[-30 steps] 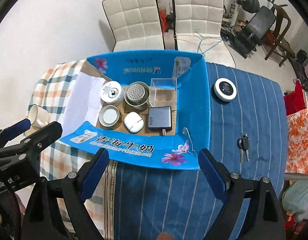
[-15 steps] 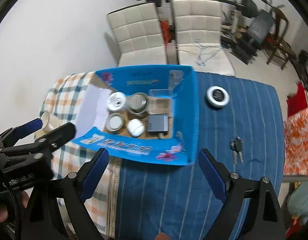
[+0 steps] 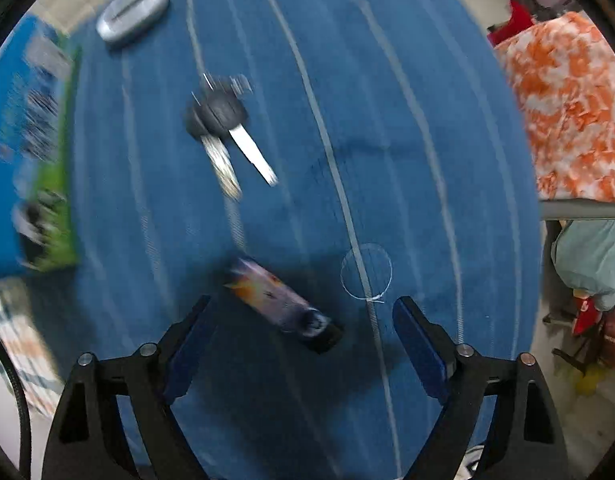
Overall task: Organize rigid objects
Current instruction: 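Grasp the black-and-white round compact with the left tool while the right tool grasps the printed tube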
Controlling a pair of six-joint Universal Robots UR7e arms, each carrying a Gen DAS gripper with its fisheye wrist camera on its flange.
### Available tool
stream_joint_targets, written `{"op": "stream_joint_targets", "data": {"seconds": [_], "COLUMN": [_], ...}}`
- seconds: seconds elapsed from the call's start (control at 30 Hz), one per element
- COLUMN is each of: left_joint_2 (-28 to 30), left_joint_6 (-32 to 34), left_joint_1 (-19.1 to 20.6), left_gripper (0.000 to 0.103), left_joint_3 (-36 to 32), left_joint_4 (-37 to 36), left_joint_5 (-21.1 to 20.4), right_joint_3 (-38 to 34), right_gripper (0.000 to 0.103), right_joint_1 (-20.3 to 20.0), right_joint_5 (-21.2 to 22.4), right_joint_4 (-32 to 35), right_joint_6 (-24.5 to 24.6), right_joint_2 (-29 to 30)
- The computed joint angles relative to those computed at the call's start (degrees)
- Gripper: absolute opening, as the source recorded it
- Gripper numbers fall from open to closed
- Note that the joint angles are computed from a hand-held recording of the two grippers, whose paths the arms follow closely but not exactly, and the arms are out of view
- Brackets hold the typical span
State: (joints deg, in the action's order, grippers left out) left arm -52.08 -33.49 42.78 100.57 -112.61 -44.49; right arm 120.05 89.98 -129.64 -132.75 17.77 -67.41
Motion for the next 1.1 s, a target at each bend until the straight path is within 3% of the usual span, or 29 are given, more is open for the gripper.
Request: {"op": "stream_joint_targets", "data": {"seconds": [0.07, 0.13, 0.2, 0.27, 0.4, 0.5, 0.7, 0.83, 1.0, 1.03, 1.1], "left_joint_2": [1.5, 2.5, 3.3, 4.4, 8.0, 13.1, 26.9, 34.0, 38.3, 38.2, 36.4], "left_joint_6": [0.7, 1.1, 1.0, 1.4, 3.3, 4.8, 6.5, 4.3, 2.2, 2.1, 2.6], "left_joint_1": [0.1, 0.5, 1.0, 1.7, 3.5, 5.9, 10.0, 12.7, 15.1, 15.4, 15.8], "left_gripper": [0.101, 0.101, 0.101, 0.101, 0.101, 0.101, 0.101, 0.101, 0.100, 0.092, 0.086], "left_joint_3": [-1.0, -1.9, -2.9, -4.7, -10.3, -18.5, -39.2, -49.3, -54.3, -53.5, -50.1], "left_joint_4": [0.2, 0.1, -0.2, -0.7, -1.7, 0.2, 13.7, 23.5, 28.6, 27.2, 21.5], "left_joint_5": [0.1, 0.0, -0.3, -1.3, -3.2, -5.6, -5.0, -6.3, -8.4, -8.8, -10.0], "right_joint_3": [1.2, 2.4, 2.4, 2.0, -0.1, -4.3, -13.6, -20.3, -23.3, -23.7, -23.9], "right_gripper": [0.065, 0.058, 0.034, 0.027, 0.027, 0.027, 0.027, 0.027, 0.027, 0.027, 0.027], "right_joint_1": [-0.8, 0.4, 1.1, 0.9, -0.8, -1.6, -2.4, -2.6, -3.3, -3.2, -3.2], "right_joint_5": [-0.2, -2.4, -2.8, -2.3, -0.6, 0.9, 2.1, 3.2, 3.6, 3.7, 4.0], "right_joint_4": [-2.1, -5.3, -5.6, -6.0, -6.8, -6.5, -4.8, -2.0, -1.5, -1.1, -0.9], "right_joint_6": [-2.1, -3.6, -3.9, -3.3, -3.4, -4.7, -6.1, -5.7, -6.3, -6.0, -5.7], "right_joint_2": [1.0, 1.6, 1.9, 1.6, 0.3, 0.3, 3.1, 6.7, 9.4, 9.7, 10.2]}}
